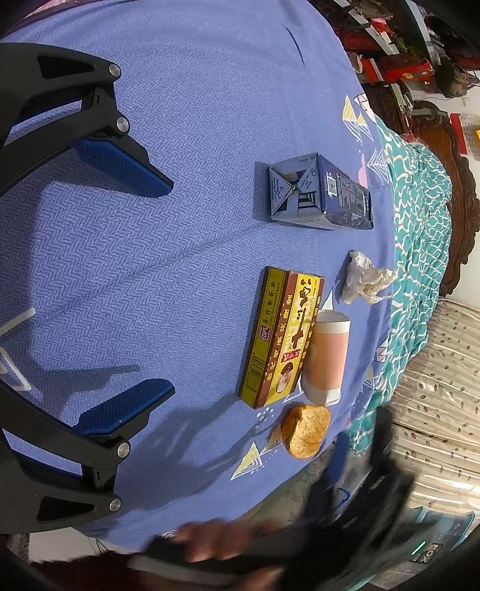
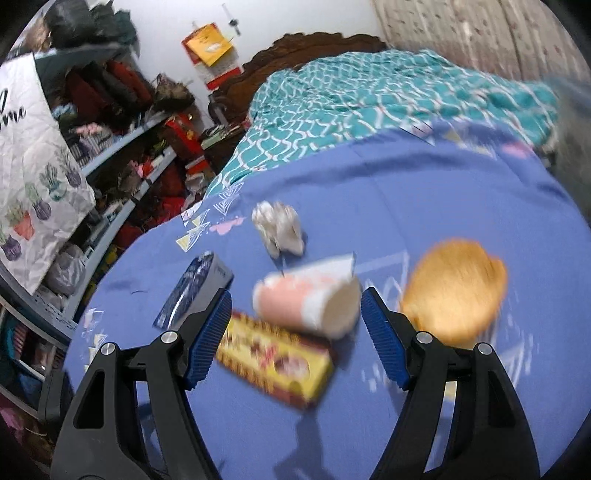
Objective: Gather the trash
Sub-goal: 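Grasp the crumpled white tissue with the right tool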
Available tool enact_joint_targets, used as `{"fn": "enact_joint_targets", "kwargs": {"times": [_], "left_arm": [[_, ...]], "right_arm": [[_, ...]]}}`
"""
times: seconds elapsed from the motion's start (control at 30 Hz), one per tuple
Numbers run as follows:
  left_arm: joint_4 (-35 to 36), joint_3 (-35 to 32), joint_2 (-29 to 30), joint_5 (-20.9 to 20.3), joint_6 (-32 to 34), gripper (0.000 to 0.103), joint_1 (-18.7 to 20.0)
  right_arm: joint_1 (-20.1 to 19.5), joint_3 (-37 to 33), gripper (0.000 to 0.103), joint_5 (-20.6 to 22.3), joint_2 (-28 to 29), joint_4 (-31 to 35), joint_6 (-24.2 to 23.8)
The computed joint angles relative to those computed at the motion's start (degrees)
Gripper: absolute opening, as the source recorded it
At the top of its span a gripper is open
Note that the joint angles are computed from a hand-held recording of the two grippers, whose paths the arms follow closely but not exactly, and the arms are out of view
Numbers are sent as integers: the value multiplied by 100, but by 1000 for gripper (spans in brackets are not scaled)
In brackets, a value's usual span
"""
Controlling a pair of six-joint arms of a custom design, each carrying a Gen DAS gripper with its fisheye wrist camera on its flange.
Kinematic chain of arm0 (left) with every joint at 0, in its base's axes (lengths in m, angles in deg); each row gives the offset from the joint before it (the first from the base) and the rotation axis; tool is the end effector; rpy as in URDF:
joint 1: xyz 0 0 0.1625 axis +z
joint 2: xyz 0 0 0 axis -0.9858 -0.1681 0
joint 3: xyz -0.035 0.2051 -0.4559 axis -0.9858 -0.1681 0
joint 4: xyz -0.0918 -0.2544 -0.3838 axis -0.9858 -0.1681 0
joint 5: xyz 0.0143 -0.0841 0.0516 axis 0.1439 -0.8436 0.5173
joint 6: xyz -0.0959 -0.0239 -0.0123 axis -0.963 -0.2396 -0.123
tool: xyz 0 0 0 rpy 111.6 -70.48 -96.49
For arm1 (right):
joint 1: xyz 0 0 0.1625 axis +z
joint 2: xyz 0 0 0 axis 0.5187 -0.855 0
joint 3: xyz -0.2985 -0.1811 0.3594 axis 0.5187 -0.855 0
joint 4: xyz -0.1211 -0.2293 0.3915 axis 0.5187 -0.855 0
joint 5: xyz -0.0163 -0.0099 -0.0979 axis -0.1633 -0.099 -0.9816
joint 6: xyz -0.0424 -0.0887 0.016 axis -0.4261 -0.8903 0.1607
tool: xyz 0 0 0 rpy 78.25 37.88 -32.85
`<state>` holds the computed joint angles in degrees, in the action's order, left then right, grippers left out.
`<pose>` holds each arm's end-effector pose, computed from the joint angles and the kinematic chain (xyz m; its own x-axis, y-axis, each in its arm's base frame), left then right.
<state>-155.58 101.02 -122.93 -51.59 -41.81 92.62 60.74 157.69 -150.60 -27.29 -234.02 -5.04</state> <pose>-0.1902 -0.2521 0.0289 -0.8193 -0.1966 -0.5386 0.2269 0.7515 -0.6195 0.1423 -0.4269 0.1700 -0.7730 -0.5615 0.2952 -0.6329 0.7143 -0.2987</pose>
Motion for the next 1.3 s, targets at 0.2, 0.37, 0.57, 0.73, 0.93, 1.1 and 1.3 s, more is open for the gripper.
{"fn": "enact_joint_targets", "kwargs": {"times": [0.2, 0.37, 0.57, 0.73, 0.93, 1.1, 1.3], "left_arm": [[-78, 37, -2, 9, 12, 95, -2], [-90, 38, 9, 6, 6, 95, -11], [-154, 55, 12, 15, 7, 95, -14], [-135, 59, 2, 1, -9, 94, -30], [-856, 239, 57, -33, 241, 94, -102], [-994, -82, 195, 34, 1058, 94, -109], [-1404, -1118, 741, 262, 3127, 92, 413]], "right_arm": [[767, -1518, 77, -1014, 1301, 1579, 811], [912, -2469, 77, -1617, 2218, 2612, 1612], [870, -2404, 40, -1449, 2227, 2210, 1379], [688, -1832, 40, -873, 1299, 1639, 726], [-81, -953, 40, -441, -117, 894, 84], [-1175, -517, 40, -47, -1031, 600, 47], [-2267, -235, 40, 564, -1554, 787, -218]]}}
